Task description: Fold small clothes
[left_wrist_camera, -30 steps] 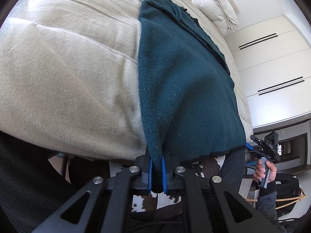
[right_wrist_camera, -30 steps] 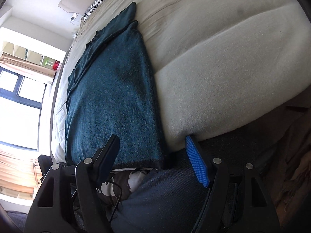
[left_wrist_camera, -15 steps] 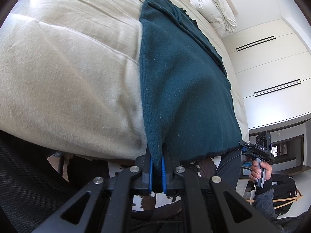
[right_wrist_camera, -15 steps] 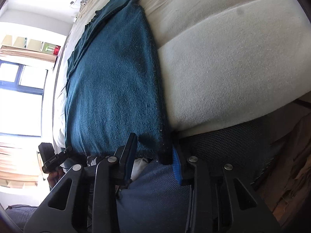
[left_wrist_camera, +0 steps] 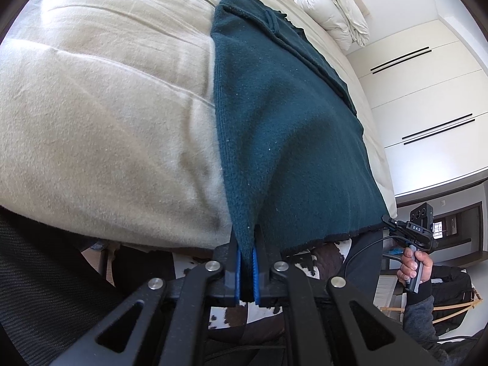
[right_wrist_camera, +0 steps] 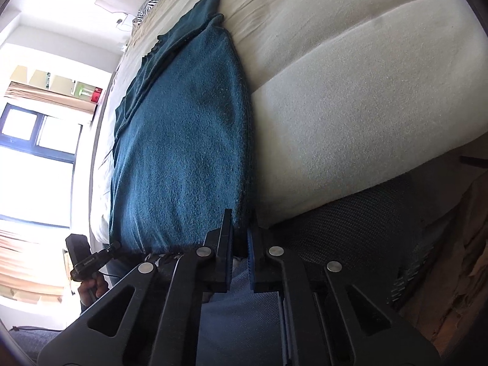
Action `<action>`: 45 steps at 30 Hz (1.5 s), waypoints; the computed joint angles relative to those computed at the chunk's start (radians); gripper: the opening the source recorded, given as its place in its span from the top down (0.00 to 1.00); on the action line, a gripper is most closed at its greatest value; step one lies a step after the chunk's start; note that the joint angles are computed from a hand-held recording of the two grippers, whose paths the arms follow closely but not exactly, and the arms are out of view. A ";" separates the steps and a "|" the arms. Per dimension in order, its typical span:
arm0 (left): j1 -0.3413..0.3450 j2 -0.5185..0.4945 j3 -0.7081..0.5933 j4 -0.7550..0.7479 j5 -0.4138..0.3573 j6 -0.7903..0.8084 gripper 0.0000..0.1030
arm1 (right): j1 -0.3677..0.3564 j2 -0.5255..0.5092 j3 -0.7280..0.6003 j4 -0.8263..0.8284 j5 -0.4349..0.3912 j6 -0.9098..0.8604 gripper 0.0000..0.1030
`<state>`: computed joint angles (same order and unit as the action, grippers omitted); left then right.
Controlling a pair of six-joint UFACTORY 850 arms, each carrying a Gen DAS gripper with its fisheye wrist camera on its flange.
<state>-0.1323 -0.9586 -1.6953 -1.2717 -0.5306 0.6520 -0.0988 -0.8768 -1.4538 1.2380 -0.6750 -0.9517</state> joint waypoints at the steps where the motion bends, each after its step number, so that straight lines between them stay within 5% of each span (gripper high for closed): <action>1: -0.001 0.003 0.002 0.002 0.005 0.003 0.94 | 0.002 0.010 0.009 0.017 0.004 -0.020 0.94; 8: 0.011 0.022 0.023 -0.102 -0.024 0.091 0.94 | 0.024 0.056 0.028 0.099 -0.009 -0.116 0.94; 23: 0.072 0.062 0.052 -0.594 -0.214 0.416 0.94 | 0.055 0.020 -0.133 0.386 -0.145 -0.263 0.94; 36: 0.099 -0.073 -0.186 -0.717 -0.249 0.306 0.94 | 0.044 -0.067 -0.291 0.646 -0.159 -0.317 0.94; 45: 0.119 -0.223 -0.418 -0.694 -0.205 0.087 0.94 | 0.055 -0.159 -0.447 0.621 -0.090 -0.260 0.94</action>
